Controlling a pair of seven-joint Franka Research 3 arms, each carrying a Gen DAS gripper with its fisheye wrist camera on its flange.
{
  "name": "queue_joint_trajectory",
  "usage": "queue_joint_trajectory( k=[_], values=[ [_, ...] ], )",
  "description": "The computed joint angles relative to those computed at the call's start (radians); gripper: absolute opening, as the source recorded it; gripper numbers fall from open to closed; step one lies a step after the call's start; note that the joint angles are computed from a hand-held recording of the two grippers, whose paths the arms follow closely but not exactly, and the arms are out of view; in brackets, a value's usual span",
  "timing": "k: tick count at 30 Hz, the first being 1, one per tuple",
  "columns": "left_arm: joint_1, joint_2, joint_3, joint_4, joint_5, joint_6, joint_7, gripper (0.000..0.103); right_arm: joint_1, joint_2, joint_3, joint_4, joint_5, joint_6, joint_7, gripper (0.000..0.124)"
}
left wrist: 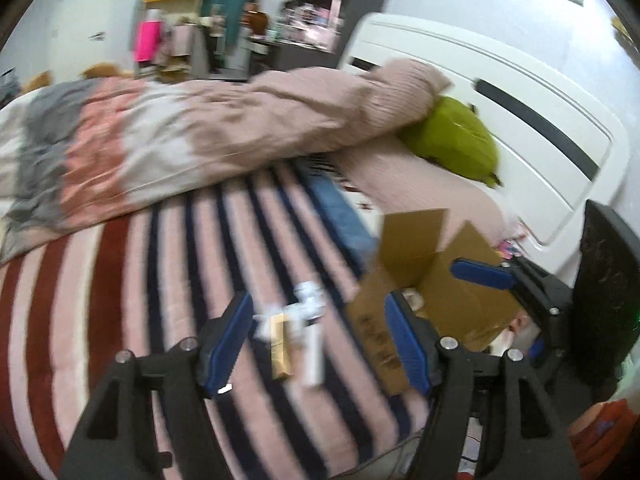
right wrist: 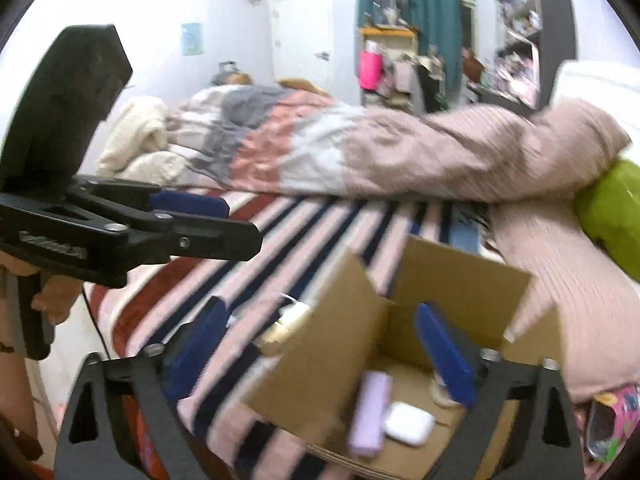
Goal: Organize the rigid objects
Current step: 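Return the right gripper and close on the gold power bank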
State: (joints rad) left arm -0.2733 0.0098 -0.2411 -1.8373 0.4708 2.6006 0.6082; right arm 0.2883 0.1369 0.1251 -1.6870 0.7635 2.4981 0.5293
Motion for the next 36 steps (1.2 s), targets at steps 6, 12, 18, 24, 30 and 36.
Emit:
queue_joint_trajectory(
  k=[6, 12, 18, 24, 30, 36],
  values=[
    [0.078, -0.22, 0.011, -0.338, 0.029, 0.144, -0.146, 0.065, 0.048, 0.047, 0.042, 0.05, 0.014, -0.117, 0.091, 0.103],
    [0.153, -0.365, -0.006, -0.557, 0.06, 0.167, -0.279, 0.065, 0.129, 0.081, 0.06, -0.027, -0.049, 0.046, 0.181, 0.103],
    [0.204, -0.418, -0.026, -0.659, 0.08, 0.211, -0.33, 0.065, 0.175, 0.166, 0.019, -0.037, -0.239, 0.165, 0.442, 0.09],
    [0.225, -0.445, -0.032, -0.711, 0.081, 0.26, -0.326, 0.065, 0.25, 0.274, -0.095, 0.023, -0.564, 0.199, 0.812, 0.049],
    [0.24, -0.469, -0.042, -0.726, 0.076, 0.26, -0.328, 0.065, 0.263, 0.358, -0.119, 0.149, -0.722, 0.128, 0.984, 0.021],
    [0.24, -0.464, -0.051, -0.707, 0.069, 0.233, -0.32, 0.065, 0.145, 0.335, 0.031, 0.138, -0.59, 0.019, 0.777, 0.014]
  ],
)
